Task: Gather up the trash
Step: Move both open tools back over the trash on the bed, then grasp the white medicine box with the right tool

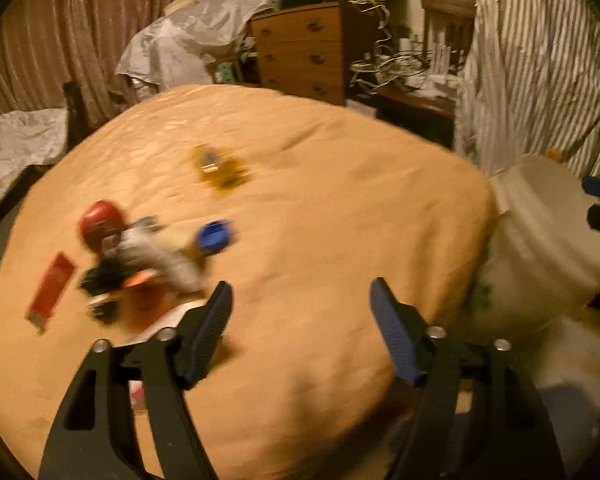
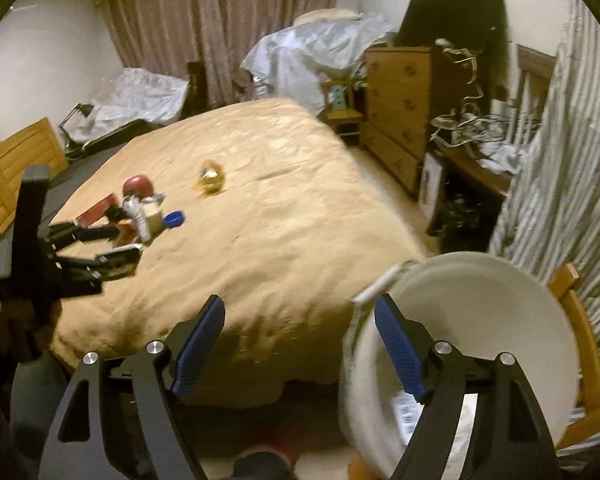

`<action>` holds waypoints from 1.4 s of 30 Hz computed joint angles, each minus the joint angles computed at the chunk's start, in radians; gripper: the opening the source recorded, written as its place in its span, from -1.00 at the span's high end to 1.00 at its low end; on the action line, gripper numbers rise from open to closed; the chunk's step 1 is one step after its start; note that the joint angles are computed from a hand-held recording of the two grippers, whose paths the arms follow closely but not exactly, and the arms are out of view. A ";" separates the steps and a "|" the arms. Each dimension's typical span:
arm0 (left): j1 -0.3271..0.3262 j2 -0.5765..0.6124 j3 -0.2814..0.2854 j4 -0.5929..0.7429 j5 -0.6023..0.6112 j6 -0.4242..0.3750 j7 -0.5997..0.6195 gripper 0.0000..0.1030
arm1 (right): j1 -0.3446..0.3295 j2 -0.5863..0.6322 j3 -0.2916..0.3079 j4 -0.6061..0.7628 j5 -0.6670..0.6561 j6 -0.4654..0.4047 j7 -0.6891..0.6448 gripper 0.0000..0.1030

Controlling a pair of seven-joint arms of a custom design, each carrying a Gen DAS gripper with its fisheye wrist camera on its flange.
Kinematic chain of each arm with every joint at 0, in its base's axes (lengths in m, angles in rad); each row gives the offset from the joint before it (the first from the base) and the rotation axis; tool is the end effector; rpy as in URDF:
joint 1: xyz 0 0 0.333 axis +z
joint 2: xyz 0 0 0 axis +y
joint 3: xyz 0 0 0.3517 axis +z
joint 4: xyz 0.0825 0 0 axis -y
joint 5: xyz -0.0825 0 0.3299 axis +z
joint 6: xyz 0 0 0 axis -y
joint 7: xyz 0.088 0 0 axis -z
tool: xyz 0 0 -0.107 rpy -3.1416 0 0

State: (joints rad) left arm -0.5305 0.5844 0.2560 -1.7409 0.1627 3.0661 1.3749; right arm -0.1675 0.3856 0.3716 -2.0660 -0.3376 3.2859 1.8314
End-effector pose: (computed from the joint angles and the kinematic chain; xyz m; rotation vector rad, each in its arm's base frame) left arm 0.6537 -0.2375 0.4027 -1.4496 2.0350 -0.7049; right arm 0.6007 0.1294 0.4341 -1.8175 1.4677 -0.5489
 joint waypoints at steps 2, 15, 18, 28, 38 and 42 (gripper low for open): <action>0.030 -0.023 0.007 -0.046 0.014 0.015 0.030 -0.56 | -0.003 0.028 0.038 0.024 0.001 -0.018 -0.007 -0.57; 0.537 0.027 -0.453 0.004 -0.201 -0.180 0.598 -0.72 | 0.039 0.157 0.112 0.119 0.067 -0.091 -0.081 -0.64; 0.496 0.055 -0.415 0.044 -0.211 -0.211 0.632 -0.71 | 0.074 0.171 0.095 0.138 0.094 -0.112 -0.099 -0.64; 0.453 0.018 -0.365 0.046 -0.342 -0.338 0.436 -0.17 | 0.131 0.218 0.083 0.208 0.175 -0.175 -0.186 -0.65; 0.342 -0.039 -0.250 -0.035 -0.140 -0.264 0.457 -0.21 | 0.140 0.281 0.118 0.293 0.232 -0.249 -0.320 -0.65; 0.434 -0.057 -0.319 -0.068 -0.233 -0.218 0.455 -0.23 | 0.191 0.351 0.140 0.457 0.198 -0.399 -0.492 -0.65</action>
